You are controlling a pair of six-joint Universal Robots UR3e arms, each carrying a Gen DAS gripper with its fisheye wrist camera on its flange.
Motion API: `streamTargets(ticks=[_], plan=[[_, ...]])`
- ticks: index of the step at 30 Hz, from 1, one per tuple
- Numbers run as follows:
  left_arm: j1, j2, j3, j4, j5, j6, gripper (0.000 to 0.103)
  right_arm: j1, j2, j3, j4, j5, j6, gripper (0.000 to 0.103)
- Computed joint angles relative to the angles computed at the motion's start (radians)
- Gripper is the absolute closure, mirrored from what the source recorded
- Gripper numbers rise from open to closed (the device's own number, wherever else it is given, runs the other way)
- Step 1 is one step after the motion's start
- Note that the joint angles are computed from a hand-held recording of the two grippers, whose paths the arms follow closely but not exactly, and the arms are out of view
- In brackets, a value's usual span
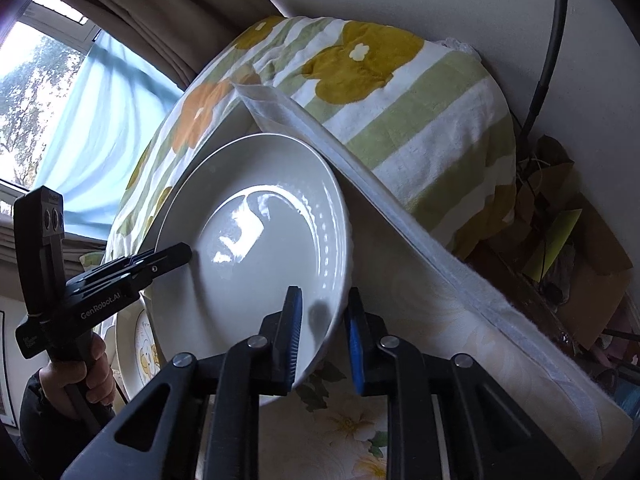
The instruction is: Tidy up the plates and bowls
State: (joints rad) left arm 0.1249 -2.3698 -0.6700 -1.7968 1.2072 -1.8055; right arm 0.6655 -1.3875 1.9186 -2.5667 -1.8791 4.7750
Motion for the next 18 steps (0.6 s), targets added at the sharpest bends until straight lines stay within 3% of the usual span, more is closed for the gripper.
streamTargets(ticks=[11,18], plan=[[0.117,0.272,-0.220,0.026,-0.084,-0.014,0.087,0.055,-0.092,-0.059,0.076,-0.054,-0.144,0.084],[0.322,0.537,-0.389,-0.055,-0.165,0.016,0.087,0.114,-0.137,-0.199,0.191,-0.058,-0.301,0.083]])
